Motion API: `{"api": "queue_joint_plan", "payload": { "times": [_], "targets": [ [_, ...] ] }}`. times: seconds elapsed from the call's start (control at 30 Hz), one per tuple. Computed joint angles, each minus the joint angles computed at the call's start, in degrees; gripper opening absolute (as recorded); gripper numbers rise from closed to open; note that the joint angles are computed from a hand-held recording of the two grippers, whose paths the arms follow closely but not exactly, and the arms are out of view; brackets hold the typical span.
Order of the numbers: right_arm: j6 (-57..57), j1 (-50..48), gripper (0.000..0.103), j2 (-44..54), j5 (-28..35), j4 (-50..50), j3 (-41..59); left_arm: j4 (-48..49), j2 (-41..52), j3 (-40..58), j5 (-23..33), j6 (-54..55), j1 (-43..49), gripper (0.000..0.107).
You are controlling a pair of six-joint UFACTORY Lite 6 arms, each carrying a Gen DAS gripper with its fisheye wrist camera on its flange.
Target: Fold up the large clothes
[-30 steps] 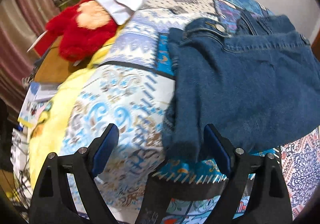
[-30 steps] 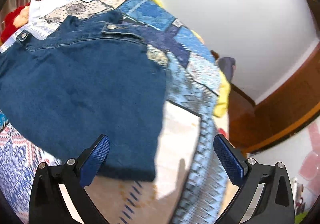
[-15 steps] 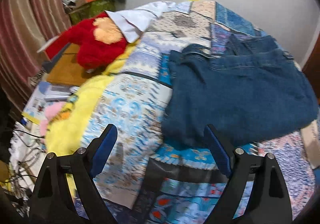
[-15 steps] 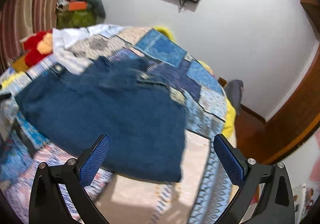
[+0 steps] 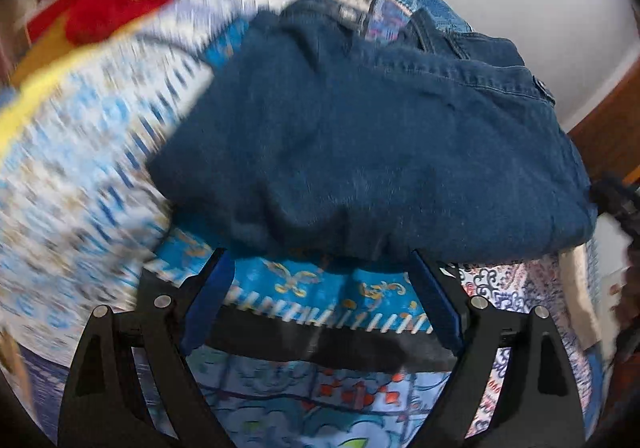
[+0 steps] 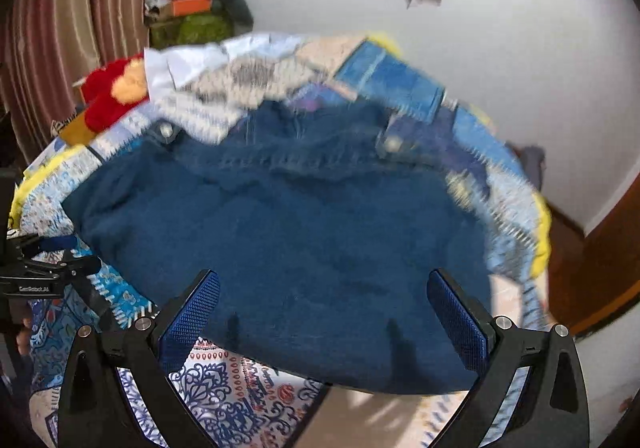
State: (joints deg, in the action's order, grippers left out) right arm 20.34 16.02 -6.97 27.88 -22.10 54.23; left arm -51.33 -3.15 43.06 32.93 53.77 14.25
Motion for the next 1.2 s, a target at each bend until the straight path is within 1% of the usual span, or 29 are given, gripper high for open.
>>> {"api": "queue_joint_plan", "payload": {
  "times": [0.03,0.1,0.13,0.2,0.27,0.33,0.4,0.5,0.57,0.6,0.63,0.67,0.7,0.73,0.8,0.9,1.0,1.07,1.13,1.2],
  "targets": [
    [-1.44,-0.89,0.103,2.72,-0.24,2.04,0.93,-3.03,1.76,0.29,1.34,2.00,0.71,0.089],
    [-7.26,-3.46,0.103,8.66,-1.25,10.09,2.79,-8.23,5.47,1.70,4.94,4.88,2.46,0.089],
    [-8.29,-4.14,0.103,9.64,-2.01,11.50,2.78,-9.95,6.80,2.24,6.49,5.72,3.07,0.089],
    [-5.29,-3.30,0.103,9.62,-4.16,7.90,1.69,-14.46,11.59,5.13,11.26,7.65,4.83,0.089],
    [-6.39,-2.63,0.103,10.41,-4.40,7.55,2.07,-17.19,16.53,8.65,14.26,7.55,5.14,0.089],
    [-7.09,-2.89,0.103,10.49,-5.71,8.10,1.21,-18.35,20.28,11.58,14.73,7.01,4.28,0.089],
    [-9.62,-3.74,0.103,10.15,-7.01,10.94,0.45,-20.64,23.67,13.96,14.22,7.47,3.32,0.089],
    [-14.59,-4.82,0.103,9.73,-6.71,16.35,0.96,-24.16,25.96,16.31,12.32,6.70,1.80,0.089],
    [-17.07,-5.28,0.103,9.62,-6.26,19.06,1.46,-25.22,26.44,18.05,9.68,3.80,0.32,0.089],
    [-18.36,-5.60,0.103,9.46,-6.17,20.41,1.45,-25.67,26.60,18.56,8.25,2.64,-0.30,0.087],
    [-20.12,-6.02,0.103,9.27,-5.95,22.42,1.53,-25.75,26.10,18.75,5.69,0.96,-1.15,0.073],
    [-22.21,-6.57,0.103,9.16,-5.39,24.86,1.83,-24.52,25.34,19.06,2.15,-1.92,-2.43,0.064],
    [-24.98,-7.39,0.103,8.91,-4.63,28.00,2.16,-22.81,24.09,19.29,-1.33,-4.63,-3.49,0.050],
    [-27.42,-8.18,0.103,8.58,-4.00,30.91,2.32,-22.91,22.67,18.78,-2.41,-4.94,-3.66,0.042],
    [-29.83,-9.23,0.103,7.24,-2.89,35.25,2.42,-24.24,19.23,17.85,-3.22,-3.25,-3.78,0.035],
    [-29.63,-9.99,0.103,5.29,-0.98,39.02,3.98,-20.18,11.93,16.52,-6.65,-3.13,-5.70,0.033],
    [-30.28,-9.19,0.103,6.29,1.67,42.01,8.06,-15.08,4.05,14.69,-9.45,-5.60,-7.43,0.033],
    [-27.91,-6.68,0.103,7.17,1.90,41.26,10.48,-10.93,-0.91,13.64,-9.93,-7.83,-7.49,0.033],
    [-25.08,-3.05,0.103,9.48,1.75,39.94,12.86,-6.31,-3.76,13.44,-10.63,-11.36,-8.14,0.033],
    [-24.51,0.70,0.103,13.26,2.05,40.23,15.13,-3.85,-6.94,11.85,-8.71,-11.46,-5.64,0.033]
  ]
}}
